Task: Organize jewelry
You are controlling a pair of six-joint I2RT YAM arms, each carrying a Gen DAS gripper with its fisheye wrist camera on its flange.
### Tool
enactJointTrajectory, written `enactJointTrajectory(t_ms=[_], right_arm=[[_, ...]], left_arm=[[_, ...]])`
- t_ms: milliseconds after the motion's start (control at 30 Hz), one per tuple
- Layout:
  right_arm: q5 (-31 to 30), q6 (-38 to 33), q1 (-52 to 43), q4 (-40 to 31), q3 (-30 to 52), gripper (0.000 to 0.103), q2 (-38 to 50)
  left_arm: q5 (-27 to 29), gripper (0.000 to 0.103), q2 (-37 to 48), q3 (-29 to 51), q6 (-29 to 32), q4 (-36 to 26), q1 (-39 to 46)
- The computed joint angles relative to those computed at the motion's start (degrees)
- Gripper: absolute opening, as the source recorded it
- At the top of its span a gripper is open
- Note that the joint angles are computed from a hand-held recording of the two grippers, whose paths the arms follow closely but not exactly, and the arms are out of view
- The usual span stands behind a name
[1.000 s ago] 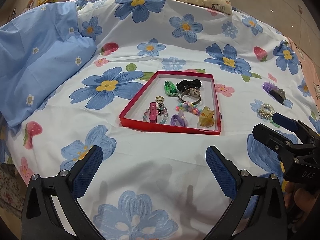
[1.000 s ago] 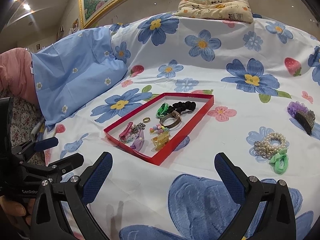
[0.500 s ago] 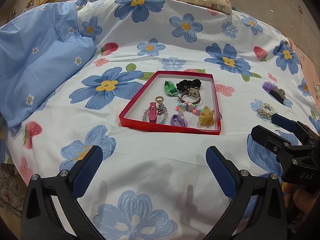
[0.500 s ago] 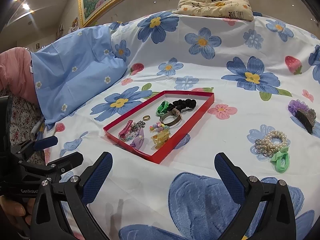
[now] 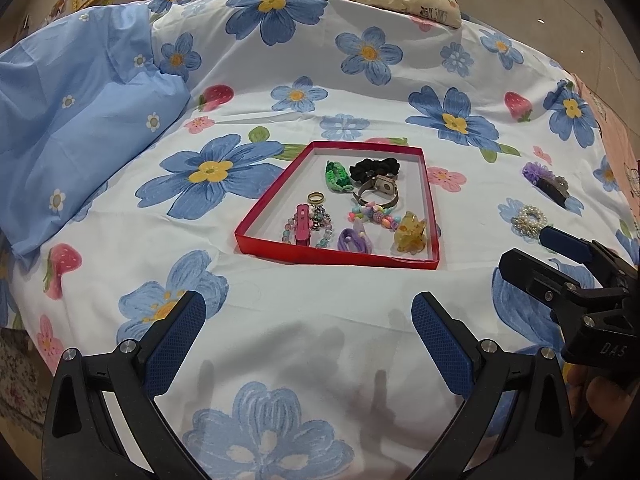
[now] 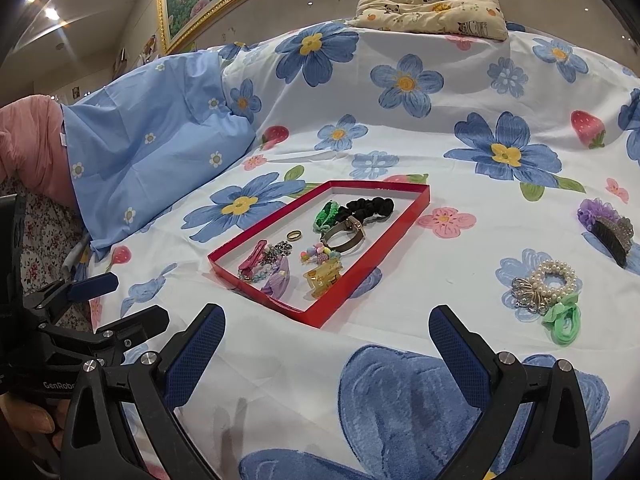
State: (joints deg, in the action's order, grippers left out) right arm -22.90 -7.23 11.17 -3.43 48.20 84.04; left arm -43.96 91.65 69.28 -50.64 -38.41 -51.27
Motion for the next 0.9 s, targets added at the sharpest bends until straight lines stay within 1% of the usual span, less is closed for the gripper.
enactJointTrajectory(t_ms=[200,900], right_arm=[[0.2,0.1,0.4,-0.1,0.1,0.103,0.1],[0.2,0.2,0.4,-0.4,0.4,0.103,0.3]], left_arm=[[0.1,0.103,0.2,0.4,0.0,-0.4,0.0],[1.8,0.103,0.7,0.2,2.0,1.6,1.1]])
